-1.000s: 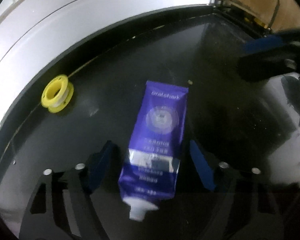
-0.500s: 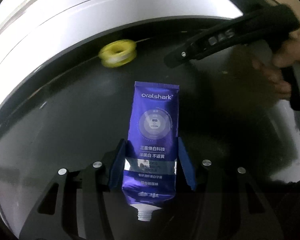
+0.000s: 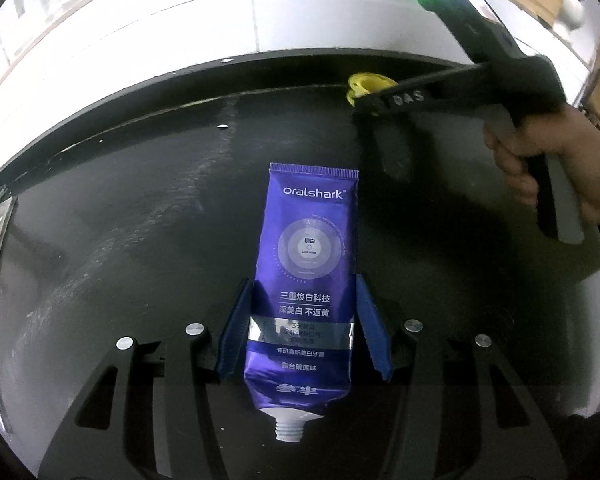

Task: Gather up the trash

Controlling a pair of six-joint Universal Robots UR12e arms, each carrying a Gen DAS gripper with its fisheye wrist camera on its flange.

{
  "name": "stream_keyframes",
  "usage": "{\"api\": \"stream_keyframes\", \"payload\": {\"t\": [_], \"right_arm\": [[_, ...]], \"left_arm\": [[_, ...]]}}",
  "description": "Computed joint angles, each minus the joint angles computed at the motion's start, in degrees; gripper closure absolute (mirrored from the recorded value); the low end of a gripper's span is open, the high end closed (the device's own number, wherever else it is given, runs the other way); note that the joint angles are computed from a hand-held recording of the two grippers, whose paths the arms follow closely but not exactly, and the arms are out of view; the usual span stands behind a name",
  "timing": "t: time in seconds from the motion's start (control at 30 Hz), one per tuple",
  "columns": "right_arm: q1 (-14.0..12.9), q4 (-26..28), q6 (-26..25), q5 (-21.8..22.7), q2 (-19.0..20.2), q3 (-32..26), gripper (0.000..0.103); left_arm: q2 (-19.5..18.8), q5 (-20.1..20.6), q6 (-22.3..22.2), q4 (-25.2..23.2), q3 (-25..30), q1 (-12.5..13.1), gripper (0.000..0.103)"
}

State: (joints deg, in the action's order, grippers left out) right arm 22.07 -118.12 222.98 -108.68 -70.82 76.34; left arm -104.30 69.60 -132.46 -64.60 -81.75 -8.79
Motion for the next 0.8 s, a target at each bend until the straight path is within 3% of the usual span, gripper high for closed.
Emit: {"api": "stream_keyframes", "payload": {"t": [0.23, 0.5, 0.8], "right_arm": [[3.9, 4.1, 6.7, -0.5, -1.7, -0.4, 0.05], [12.2, 12.3, 17.1, -3.7, -2.7, -4.4, 0.05], [17.0, 17.1, 24.0, -6.8, 0.4, -10.8, 0.05]], "left_arm": [[1.0, -1.2, -0.1, 0.7, -0.9, 1.3, 0.052], [3.6, -3.5, 3.2, -0.2, -2.9, 4.2, 0.052], [6.6, -7.0, 8.5, -1.9, -4.9, 8.1, 0.052]]}}
